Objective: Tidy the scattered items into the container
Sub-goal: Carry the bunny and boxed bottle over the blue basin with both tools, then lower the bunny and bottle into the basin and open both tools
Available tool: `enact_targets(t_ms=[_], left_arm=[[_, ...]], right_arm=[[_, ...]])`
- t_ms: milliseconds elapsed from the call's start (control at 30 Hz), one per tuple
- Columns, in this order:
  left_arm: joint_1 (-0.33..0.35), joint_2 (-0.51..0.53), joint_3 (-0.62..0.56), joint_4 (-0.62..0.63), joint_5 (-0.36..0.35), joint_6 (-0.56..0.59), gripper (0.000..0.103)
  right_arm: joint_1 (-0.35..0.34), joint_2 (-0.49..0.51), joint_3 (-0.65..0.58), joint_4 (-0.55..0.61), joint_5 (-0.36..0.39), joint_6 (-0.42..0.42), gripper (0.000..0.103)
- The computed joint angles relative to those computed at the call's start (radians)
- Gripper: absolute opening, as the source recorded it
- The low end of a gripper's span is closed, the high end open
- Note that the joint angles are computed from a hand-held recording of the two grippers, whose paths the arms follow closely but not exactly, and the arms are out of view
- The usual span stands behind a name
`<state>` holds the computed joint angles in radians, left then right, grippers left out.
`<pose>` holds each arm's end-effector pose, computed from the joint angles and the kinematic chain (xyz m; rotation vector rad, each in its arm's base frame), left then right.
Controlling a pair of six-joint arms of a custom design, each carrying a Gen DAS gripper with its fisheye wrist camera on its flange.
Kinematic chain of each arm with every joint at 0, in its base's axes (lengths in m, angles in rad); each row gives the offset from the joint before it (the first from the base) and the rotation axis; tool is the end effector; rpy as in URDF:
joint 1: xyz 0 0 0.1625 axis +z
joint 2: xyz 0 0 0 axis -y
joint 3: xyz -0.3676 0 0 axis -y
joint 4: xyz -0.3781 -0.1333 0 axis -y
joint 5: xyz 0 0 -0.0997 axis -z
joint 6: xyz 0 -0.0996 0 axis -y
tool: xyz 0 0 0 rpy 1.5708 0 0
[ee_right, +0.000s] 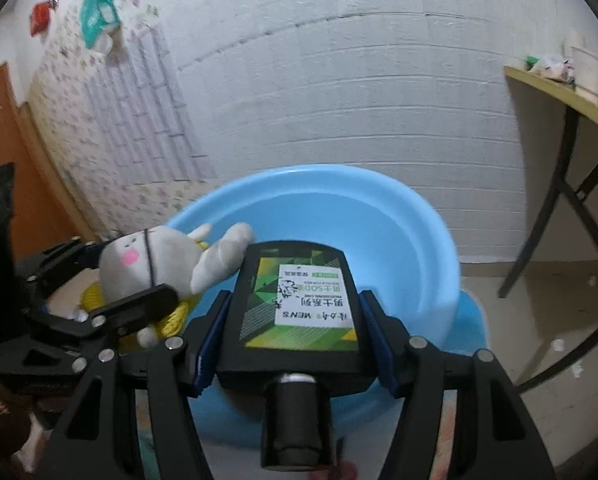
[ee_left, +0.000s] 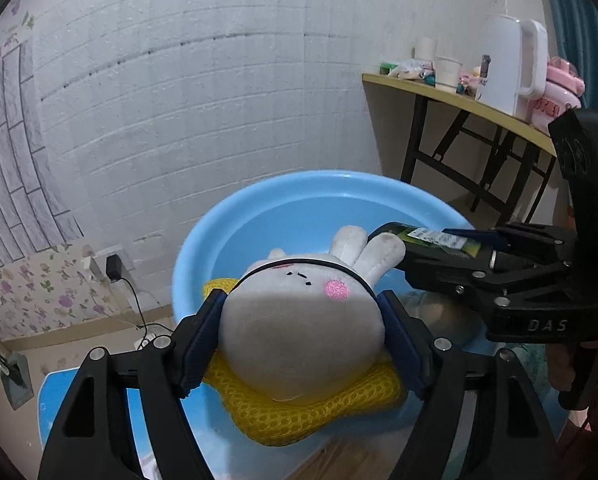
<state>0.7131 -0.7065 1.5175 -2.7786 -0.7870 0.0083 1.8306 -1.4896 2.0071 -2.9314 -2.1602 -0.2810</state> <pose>-0.3654 -0.5853 0.1005 0.8420 2.3061 -0.8648 0.2003 -0.4502 0.3612 0.3200 -2.3540 1.0480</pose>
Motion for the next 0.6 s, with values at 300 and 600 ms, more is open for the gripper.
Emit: enact_targets(t_ms=[300,600], left_arm=[[0.003,0.005,-0.004,0.019,-0.020,-0.029,0.080],[-0.034,-0.047,0.071,0.002,-0.005,-0.068,0.080]], right_arm=[[-0.003,0.029,-0.039,0.075,-0.008,-0.007,0.062],[0.026,0.006,-0.020,0.085,-0.048,0.051,0.062]])
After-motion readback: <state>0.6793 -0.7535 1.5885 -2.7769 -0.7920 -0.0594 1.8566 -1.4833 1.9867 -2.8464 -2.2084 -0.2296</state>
